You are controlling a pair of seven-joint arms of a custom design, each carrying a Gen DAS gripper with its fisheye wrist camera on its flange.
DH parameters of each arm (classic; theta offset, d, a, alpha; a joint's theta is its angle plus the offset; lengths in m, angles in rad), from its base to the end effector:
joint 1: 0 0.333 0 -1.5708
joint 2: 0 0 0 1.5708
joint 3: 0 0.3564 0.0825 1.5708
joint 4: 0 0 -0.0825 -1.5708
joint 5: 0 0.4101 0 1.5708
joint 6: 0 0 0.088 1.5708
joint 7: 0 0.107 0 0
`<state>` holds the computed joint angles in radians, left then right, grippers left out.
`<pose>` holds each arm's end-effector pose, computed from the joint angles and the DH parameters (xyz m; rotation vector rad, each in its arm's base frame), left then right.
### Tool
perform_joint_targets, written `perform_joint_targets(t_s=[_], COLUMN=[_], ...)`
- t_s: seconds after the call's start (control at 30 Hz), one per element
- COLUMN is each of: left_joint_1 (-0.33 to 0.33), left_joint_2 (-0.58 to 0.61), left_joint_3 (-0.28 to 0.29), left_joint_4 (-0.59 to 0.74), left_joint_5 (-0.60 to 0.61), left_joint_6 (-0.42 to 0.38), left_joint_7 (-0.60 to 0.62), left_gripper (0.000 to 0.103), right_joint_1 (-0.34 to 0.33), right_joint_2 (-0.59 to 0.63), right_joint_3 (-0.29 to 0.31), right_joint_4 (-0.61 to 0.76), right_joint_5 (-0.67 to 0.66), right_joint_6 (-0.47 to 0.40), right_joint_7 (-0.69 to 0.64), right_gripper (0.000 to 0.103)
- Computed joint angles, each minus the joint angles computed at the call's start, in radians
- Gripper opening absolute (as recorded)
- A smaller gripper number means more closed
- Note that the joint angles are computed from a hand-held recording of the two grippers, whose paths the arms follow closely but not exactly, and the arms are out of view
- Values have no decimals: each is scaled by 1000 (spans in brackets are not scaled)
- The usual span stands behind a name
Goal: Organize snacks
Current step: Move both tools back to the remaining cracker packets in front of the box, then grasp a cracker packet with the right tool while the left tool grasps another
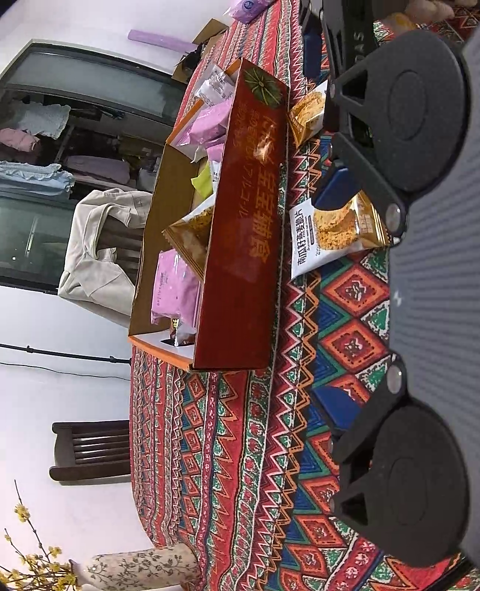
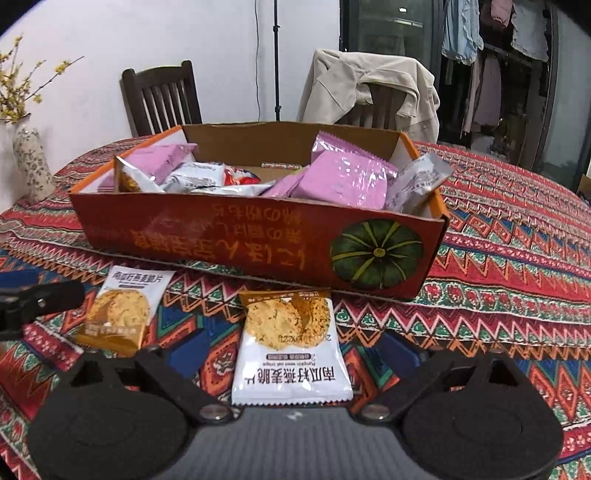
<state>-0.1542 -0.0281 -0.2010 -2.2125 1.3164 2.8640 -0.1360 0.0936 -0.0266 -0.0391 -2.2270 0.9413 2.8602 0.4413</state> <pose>0.5129 -0.2481 0.4605 -1.8374 1.5486 -0.9129 0.5764 -0.0131 0.4678 -1.9835 1.3817 -0.5660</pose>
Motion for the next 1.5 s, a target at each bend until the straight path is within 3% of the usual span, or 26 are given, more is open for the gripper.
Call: perform_joint_targets(t_s=[0.1, 0.3, 0.43, 0.63, 1.07, 1.17, 1.5], left_joint_1=[-1, -2, 0, -6, -57, -79, -134], left_joint_2=[2, 2, 1, 1, 47, 70, 149], left_joint_3=[0, 1, 2, -3, -19, -22, -11], left_joint_4=[0, -1, -3, 1, 82, 114, 201], left_joint_5=[-3, 7, 7, -14, -184, -232, -351], left_joint_6=[2, 6, 10, -7, -99, -150, -270], left_joint_7=[3, -9, -21, 6, 182, 216, 298], left_gripper=[103, 103, 103, 103, 103, 103, 103], right_joint_1=[4, 4, 3, 8, -1, -3, -12], right_joint_2=[15, 10, -6, -20, -66, -72, -79], right_joint_3=[5, 8, 3, -3, -21, -21, -17], right_joint_4=[6, 6, -1, -8, -16, -16, -16], right_joint_5=[57, 196, 248, 321, 593, 648, 692], right_joint_6=[25, 20, -15, -12, -27, -23, -18], right_joint_7=[-50, -200, -275, -339, -549, -595, -618], right_gripper=[89, 73, 53, 42, 39, 39, 39])
